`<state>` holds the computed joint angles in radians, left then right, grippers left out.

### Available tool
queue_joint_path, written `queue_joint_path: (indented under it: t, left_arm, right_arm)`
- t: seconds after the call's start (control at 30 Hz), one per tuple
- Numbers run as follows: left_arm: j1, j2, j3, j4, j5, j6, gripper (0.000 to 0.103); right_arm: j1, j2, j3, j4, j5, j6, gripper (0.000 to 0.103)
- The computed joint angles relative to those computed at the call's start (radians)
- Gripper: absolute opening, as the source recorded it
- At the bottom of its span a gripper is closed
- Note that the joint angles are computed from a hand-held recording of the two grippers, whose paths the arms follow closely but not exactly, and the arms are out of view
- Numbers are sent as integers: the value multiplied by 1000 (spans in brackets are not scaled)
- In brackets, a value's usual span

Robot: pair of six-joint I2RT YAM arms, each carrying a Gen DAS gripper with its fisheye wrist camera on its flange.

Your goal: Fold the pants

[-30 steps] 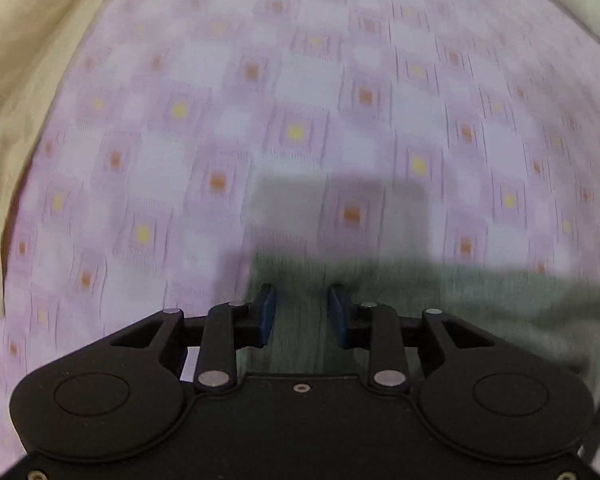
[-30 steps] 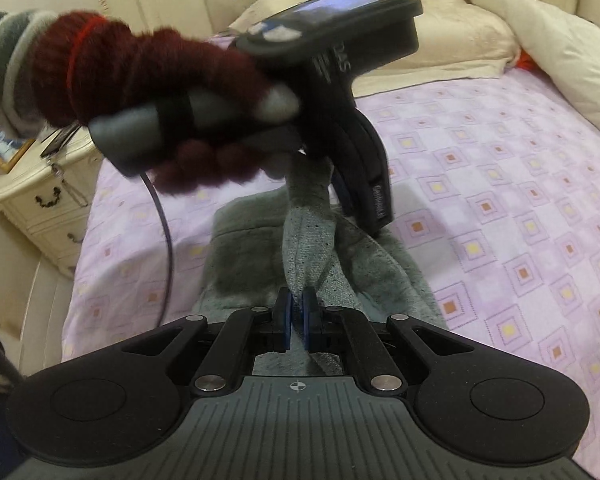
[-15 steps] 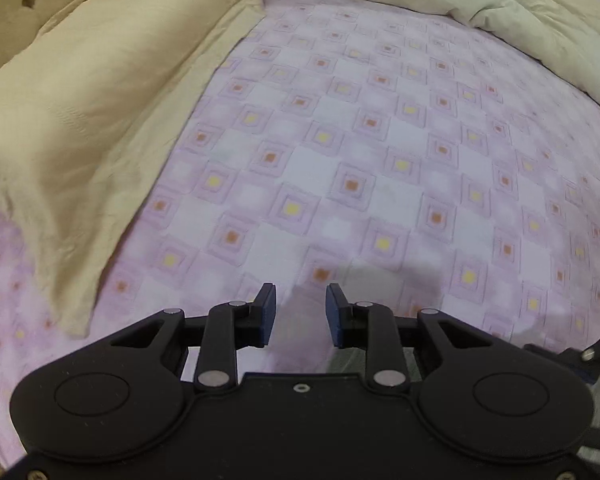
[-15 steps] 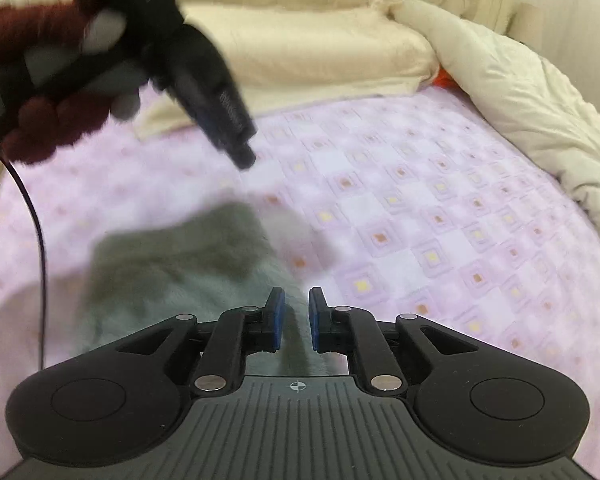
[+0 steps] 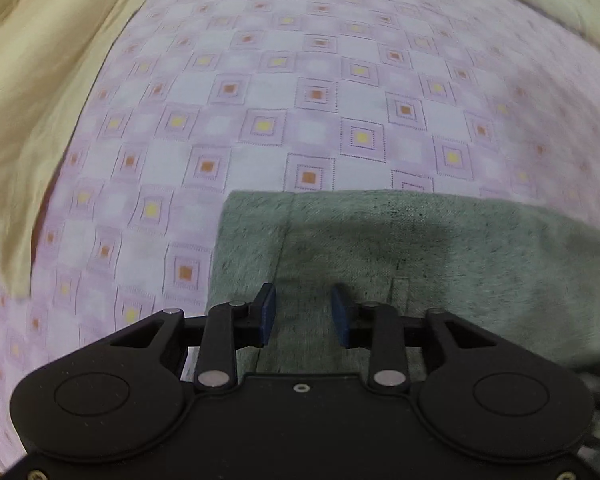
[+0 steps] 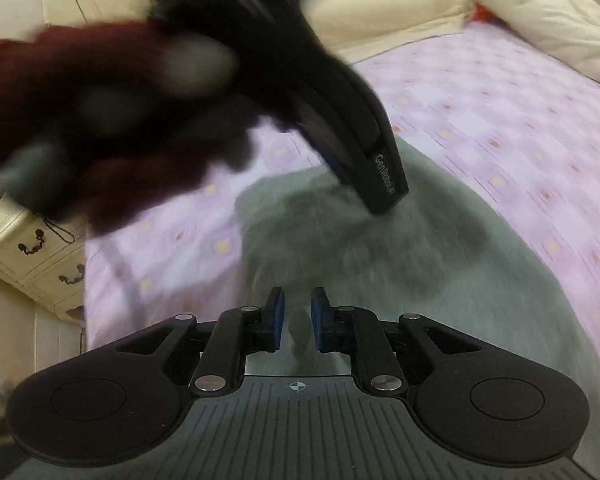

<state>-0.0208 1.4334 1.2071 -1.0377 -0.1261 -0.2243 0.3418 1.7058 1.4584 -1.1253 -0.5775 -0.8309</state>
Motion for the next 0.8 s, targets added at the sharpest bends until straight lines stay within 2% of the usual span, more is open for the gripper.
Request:
queue_joint_path:
  t: [0.03,0.1,0.2,0.33,0.43,0.5,0.6,0.7,0.8]
  left_arm:
    - [-25,30,-8,12,-59,-10,44]
    - [-33,76,-18,30,-95,-37,49]
    - [-58,96,27,-9,-116,-97,41]
    - [-176,35,35,-50,-141,-137,40]
    - [-334,-28,21,-98,-148,-211,42]
    - [-477,-65,7,-133,-172,-292,45]
    - [-732,-76,5,-195,-233,-474,48]
    - [-976,-16,29,-260,-297,-669,52]
    - [-1135,65,54,-282,-321,-814,52]
  right_arm:
    - [-38,-36,-22,-30,4,-18,15]
    - [-121,-74,-33,-90,23,-52,15]
    - [-267,-151,-74,-154,64,-106,17]
    - [-459,-222,-133,-190,116,-150,20]
    - [-561,-255,-171,-186,118,-150,20]
    - [-604,-269,-199,-169,106,-129,21]
    - [-661,-297,-234,-151,74,-110,21]
    - [-755,-309,-250,-157,45,-172,21]
    - [-833,-303,-238,-187,7,-229,21]
